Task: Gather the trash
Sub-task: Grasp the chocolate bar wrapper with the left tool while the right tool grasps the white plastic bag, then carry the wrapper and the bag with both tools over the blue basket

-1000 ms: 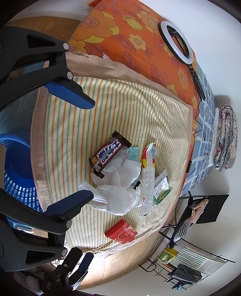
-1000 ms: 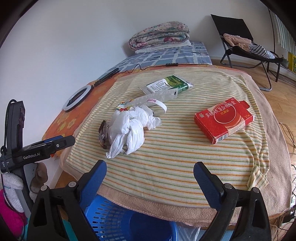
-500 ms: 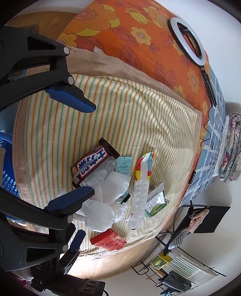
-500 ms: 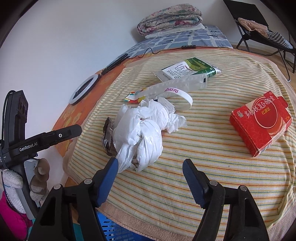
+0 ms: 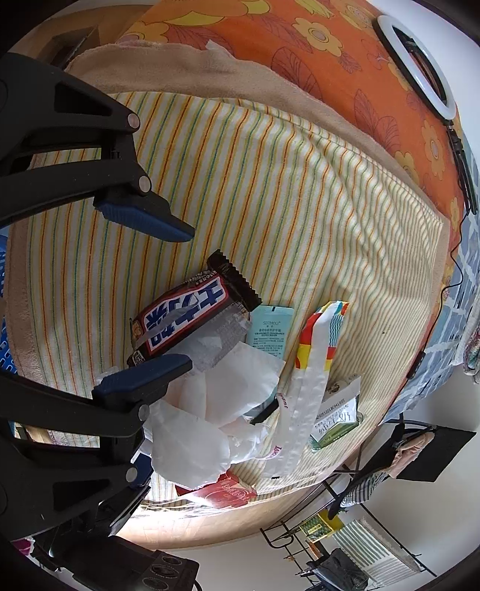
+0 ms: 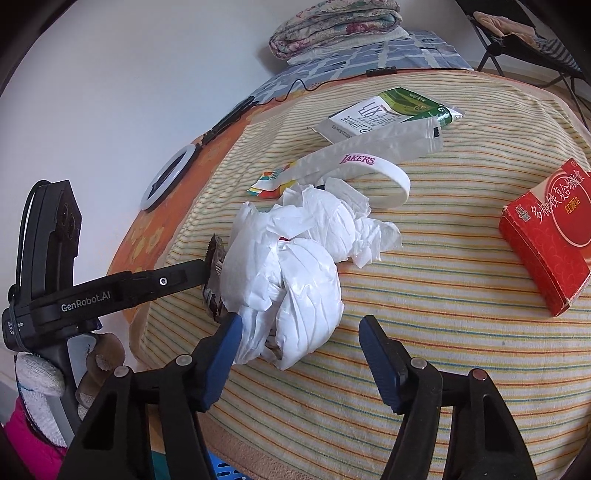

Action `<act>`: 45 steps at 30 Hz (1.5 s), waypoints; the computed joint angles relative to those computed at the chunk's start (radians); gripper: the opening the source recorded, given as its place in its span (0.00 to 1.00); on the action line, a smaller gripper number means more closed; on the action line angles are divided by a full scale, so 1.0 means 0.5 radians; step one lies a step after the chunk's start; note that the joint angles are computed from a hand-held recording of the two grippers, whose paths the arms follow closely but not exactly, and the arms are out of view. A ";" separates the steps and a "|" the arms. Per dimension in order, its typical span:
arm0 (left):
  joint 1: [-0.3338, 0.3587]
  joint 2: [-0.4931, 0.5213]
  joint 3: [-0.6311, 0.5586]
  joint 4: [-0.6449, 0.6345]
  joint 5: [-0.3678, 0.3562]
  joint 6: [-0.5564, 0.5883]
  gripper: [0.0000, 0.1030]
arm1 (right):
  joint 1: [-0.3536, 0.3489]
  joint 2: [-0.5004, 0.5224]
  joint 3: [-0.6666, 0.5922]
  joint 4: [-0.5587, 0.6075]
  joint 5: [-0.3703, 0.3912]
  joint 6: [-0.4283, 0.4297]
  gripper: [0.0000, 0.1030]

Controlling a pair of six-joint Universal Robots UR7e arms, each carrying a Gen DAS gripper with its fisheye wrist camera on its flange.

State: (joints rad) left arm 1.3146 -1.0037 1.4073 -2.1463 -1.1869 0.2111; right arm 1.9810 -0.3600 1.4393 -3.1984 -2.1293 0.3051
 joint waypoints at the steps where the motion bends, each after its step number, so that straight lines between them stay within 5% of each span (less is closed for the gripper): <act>1: 0.001 0.006 0.000 0.005 0.019 -0.004 0.54 | 0.002 0.004 -0.006 0.000 0.001 -0.005 0.64; 5: 0.004 0.011 0.026 -0.040 0.094 0.032 0.40 | 0.006 0.018 -0.030 0.004 -0.002 -0.021 0.63; 7: 0.002 0.006 0.038 -0.068 0.125 0.047 0.27 | 0.004 0.022 -0.036 -0.002 0.015 -0.024 0.57; 11: 0.015 0.005 0.026 -0.077 0.122 0.039 0.17 | 0.002 0.025 -0.033 -0.003 0.032 -0.024 0.46; 13: 0.017 0.000 0.028 -0.085 0.128 0.049 0.15 | 0.003 0.028 -0.035 0.008 0.036 -0.031 0.34; 19: 0.013 -0.036 0.061 -0.152 0.143 0.109 0.11 | 0.025 0.039 -0.041 -0.032 0.013 -0.074 0.26; 31: 0.017 -0.132 0.086 -0.216 0.092 0.158 0.11 | 0.151 0.045 -0.055 -0.096 -0.105 -0.249 0.25; 45: -0.031 -0.422 0.412 -0.298 0.047 0.349 0.11 | 0.325 -0.134 0.303 -0.106 -0.249 -0.033 0.25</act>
